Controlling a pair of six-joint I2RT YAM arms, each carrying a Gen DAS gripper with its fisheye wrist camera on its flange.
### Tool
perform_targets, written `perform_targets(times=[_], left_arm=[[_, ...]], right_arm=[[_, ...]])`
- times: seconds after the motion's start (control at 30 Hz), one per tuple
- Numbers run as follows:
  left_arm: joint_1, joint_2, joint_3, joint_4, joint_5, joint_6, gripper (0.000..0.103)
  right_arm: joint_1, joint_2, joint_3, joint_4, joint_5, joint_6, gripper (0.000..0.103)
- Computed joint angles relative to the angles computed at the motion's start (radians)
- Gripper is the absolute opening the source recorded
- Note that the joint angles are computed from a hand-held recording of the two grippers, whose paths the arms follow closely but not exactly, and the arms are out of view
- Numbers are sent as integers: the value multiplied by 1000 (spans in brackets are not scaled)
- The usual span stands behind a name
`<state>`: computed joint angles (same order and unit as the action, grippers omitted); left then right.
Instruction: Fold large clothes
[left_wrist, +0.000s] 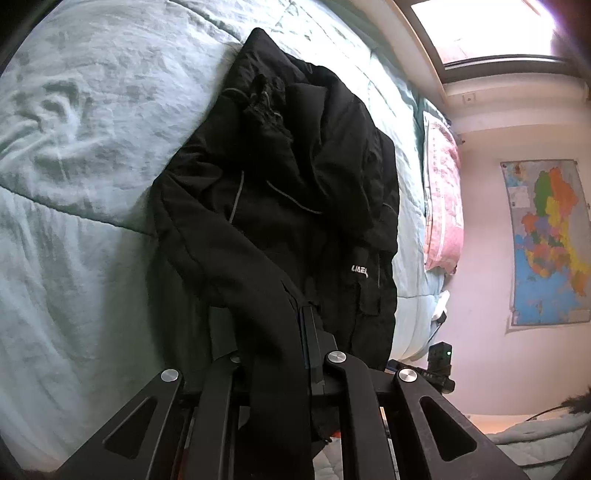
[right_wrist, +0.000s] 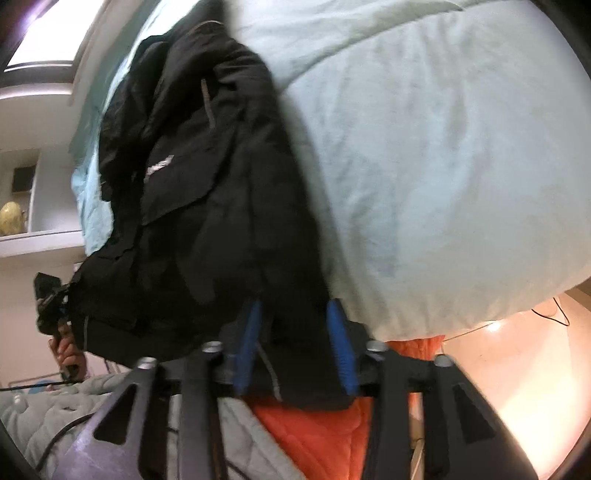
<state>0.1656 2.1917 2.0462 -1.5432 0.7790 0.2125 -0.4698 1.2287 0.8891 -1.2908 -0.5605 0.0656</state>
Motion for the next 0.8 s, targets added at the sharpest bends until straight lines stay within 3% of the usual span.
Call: perform_targets(times=[0.17,0.27,0.37,0.53,0.8], left_arm=[[-5,8,2,-12,-8,2,11],[-8,-3,-21,-6,-21,5,11],[-9,-5,-36,-5,-29,9,11],[-12,-21,-59,-4,-43,16,11],[9,-47,-151,12,-63,23,12]], right_arm=[[39,-7,-71,41,24,-13,52],[-40,-7,-137,60,6,-50,53],[-160,36,-189,46,-86,-142,53],[-191,84,-199,-79,-302,-358,56],[-108,154,-270,107,-241,-240,56]])
